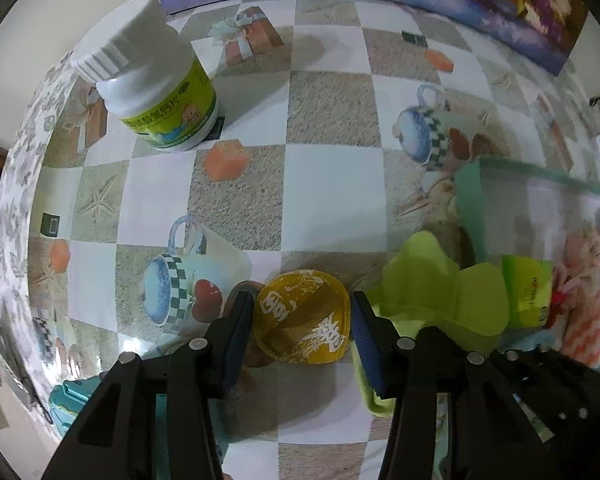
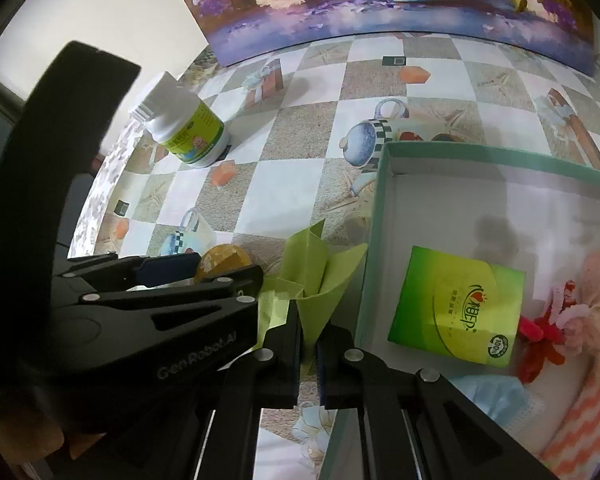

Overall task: Organize soft objects
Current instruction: 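Grasp the yellow round container with the left tool while the right tool lifts the cloth, then carry the lime-green cloth and yellow container into the tray and release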

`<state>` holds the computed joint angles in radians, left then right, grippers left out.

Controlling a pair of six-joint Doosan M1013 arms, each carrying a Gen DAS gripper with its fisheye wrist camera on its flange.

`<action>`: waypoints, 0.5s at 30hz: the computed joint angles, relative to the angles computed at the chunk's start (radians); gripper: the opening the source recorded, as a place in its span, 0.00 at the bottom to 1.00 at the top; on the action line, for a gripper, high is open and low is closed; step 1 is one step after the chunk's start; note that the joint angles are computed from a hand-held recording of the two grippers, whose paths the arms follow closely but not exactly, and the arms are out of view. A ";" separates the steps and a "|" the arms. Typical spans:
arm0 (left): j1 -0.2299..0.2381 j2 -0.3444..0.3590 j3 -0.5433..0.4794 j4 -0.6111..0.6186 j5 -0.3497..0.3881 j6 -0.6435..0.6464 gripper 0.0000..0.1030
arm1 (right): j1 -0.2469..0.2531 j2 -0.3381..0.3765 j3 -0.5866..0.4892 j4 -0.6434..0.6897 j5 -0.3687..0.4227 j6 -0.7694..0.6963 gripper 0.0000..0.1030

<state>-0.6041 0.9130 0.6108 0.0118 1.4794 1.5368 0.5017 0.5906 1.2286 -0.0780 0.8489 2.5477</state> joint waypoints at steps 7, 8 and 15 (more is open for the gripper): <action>0.017 -0.020 0.003 -0.027 -0.033 -0.019 0.49 | -0.014 -0.033 0.061 0.067 -0.133 0.012 0.06; 0.019 -0.023 0.004 -0.029 -0.039 -0.023 0.49 | -0.015 -0.037 0.067 0.071 -0.145 0.014 0.06; 0.033 -0.031 -0.034 -0.042 -0.068 -0.044 0.49 | -0.016 -0.057 0.084 0.068 -0.203 0.037 0.06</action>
<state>-0.5711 0.8823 0.5772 -0.0300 1.4117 1.4929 0.4861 0.5335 1.3129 -0.0097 0.6455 2.5850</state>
